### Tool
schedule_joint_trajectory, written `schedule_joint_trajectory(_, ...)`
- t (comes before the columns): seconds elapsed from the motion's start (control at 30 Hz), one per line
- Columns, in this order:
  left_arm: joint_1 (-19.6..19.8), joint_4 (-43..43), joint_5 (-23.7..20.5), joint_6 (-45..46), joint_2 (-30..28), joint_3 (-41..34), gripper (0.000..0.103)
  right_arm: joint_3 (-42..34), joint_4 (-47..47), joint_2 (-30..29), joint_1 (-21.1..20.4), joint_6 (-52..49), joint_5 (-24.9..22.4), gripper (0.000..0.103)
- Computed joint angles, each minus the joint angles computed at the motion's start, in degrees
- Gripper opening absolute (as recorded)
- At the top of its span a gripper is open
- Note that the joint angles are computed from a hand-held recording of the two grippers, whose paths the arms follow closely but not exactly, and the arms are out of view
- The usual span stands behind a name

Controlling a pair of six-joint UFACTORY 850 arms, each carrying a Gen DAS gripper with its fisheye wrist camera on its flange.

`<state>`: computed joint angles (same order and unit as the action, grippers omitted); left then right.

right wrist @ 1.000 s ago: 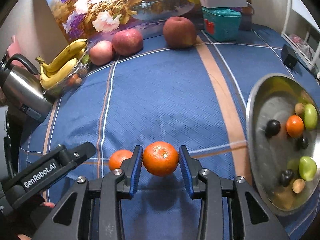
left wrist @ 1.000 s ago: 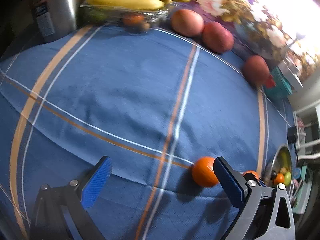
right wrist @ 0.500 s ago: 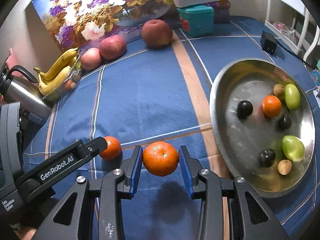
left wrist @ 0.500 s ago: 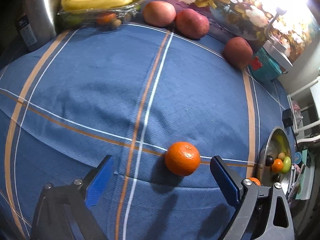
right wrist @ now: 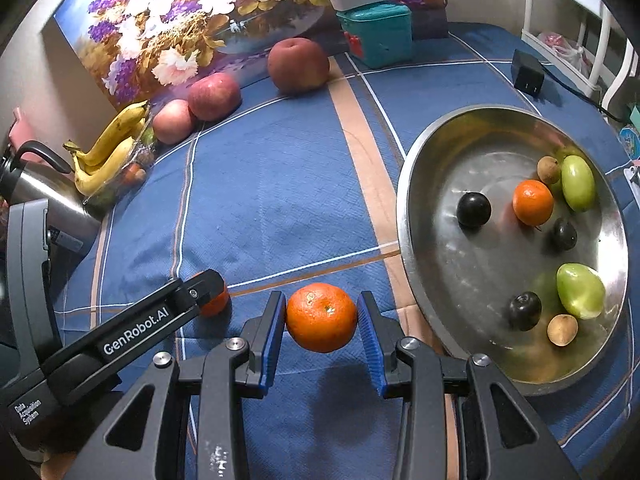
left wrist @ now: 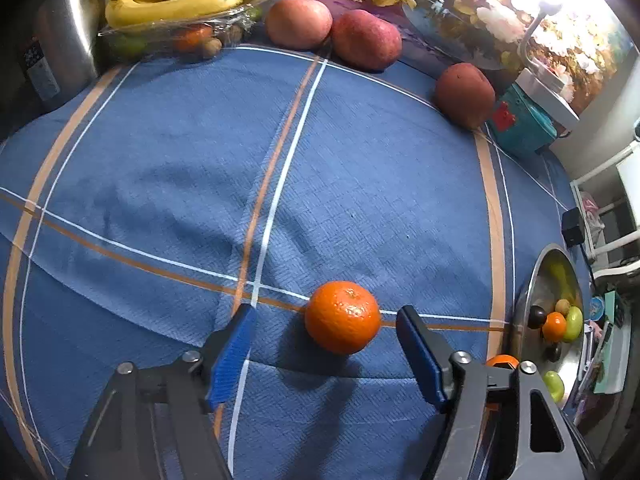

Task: Organize fruits
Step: 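Lift and carry both oranges over the steel plate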

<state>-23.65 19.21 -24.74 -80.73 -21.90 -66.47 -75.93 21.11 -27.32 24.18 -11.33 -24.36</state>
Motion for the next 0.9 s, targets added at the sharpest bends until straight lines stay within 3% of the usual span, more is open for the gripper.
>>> schedule_joint_trajectory(0.43,0.09,-2.89,1.92,3.19,0.05,0.06,0.042,-0.09,0.41,0.07,-0.12,-0.25,-0.38,0.038)
schedule_joint_trajectory(0.9,-0.79,6.67,2.41,-5.7,4.09,1.93,0.041,0.25,1.58,0.94,-0.17,-0.98,-0.05,0.038)
